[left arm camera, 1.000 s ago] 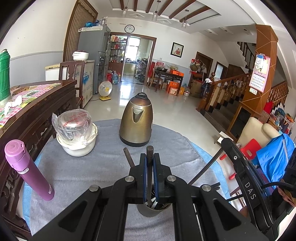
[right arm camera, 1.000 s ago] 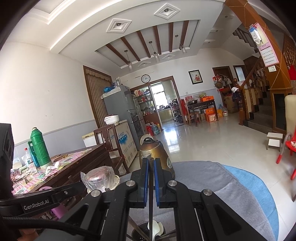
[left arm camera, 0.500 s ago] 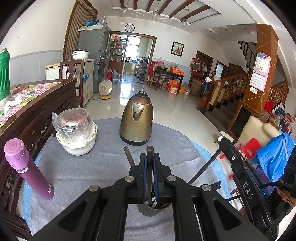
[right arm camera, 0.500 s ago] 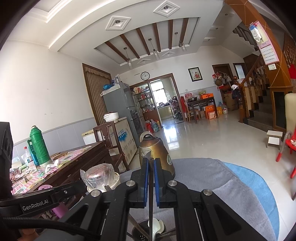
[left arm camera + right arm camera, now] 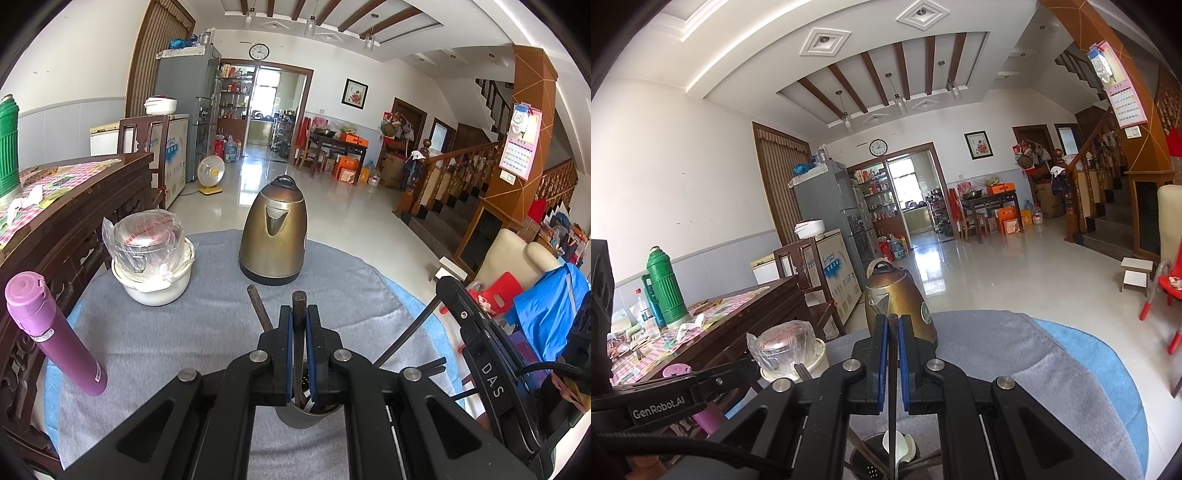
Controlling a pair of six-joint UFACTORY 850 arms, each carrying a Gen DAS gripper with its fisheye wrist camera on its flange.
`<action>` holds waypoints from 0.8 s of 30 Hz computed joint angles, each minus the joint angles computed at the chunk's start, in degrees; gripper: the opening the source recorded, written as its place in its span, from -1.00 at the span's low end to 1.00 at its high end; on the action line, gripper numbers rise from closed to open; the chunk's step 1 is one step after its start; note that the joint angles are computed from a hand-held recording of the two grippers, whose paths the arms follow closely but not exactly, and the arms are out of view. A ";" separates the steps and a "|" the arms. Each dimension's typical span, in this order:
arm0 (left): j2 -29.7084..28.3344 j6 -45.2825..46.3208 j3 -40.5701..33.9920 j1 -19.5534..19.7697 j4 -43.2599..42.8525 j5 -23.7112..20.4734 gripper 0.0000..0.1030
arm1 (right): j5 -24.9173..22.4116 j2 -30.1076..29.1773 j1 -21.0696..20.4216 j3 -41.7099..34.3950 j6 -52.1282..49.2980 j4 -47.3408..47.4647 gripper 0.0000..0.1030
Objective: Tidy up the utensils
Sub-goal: 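Lower the chopsticks into the holder with both grippers, then open both grippers and pull them back from the holder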
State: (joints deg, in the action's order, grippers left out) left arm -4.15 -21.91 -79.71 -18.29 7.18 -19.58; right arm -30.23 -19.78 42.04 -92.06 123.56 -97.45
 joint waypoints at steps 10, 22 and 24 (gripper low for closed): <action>-0.26 -0.97 0.77 -0.14 1.33 -0.48 -0.87 | 1.03 0.24 -0.38 0.54 -0.38 1.77 -0.85; -0.20 -2.82 1.40 0.19 3.25 -0.72 -0.54 | 2.24 1.80 -0.62 2.08 2.59 0.45 -0.84; -0.13 -2.75 1.54 0.21 3.19 -0.65 -0.49 | 2.43 1.93 -0.69 2.27 2.60 0.81 -0.84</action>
